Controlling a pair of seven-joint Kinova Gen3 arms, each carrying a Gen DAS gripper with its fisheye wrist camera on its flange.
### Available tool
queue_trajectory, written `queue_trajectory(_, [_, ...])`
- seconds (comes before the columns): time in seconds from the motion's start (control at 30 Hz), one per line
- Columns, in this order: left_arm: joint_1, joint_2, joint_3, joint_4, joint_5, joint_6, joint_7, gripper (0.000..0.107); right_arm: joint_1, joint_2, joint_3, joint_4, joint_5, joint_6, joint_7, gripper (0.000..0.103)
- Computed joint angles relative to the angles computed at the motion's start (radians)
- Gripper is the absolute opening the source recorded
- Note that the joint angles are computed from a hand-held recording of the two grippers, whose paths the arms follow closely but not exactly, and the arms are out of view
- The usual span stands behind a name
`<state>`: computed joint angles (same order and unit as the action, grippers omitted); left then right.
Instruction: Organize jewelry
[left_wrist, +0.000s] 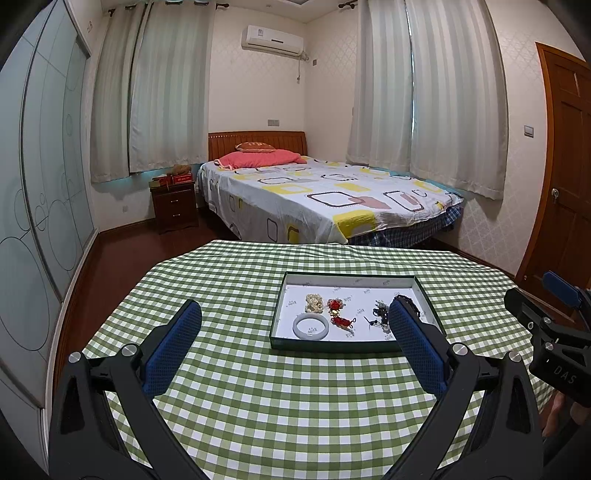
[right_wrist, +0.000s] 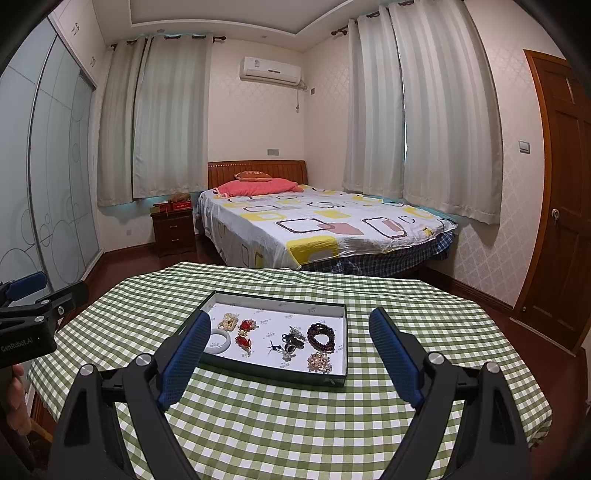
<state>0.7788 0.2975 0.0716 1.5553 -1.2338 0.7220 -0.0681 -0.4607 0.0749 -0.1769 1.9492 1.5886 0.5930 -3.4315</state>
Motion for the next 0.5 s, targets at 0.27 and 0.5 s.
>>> queue_trajectory(0.27, [-0.002, -0.003, 0.001, 0.002, 0.007, -0.001, -0.005, 0.098, -0.001, 0.000, -0.001, 0.001, 0.000, 0.002, -0.002, 0.085])
queue_trajectory(0.5, [-0.004, -0.004, 0.002, 0.004, 0.012, -0.001, -0.008, 0.098, -0.001, 0.001, -0.001, -0.001, -0.004, 0.002, 0.003, 0.085])
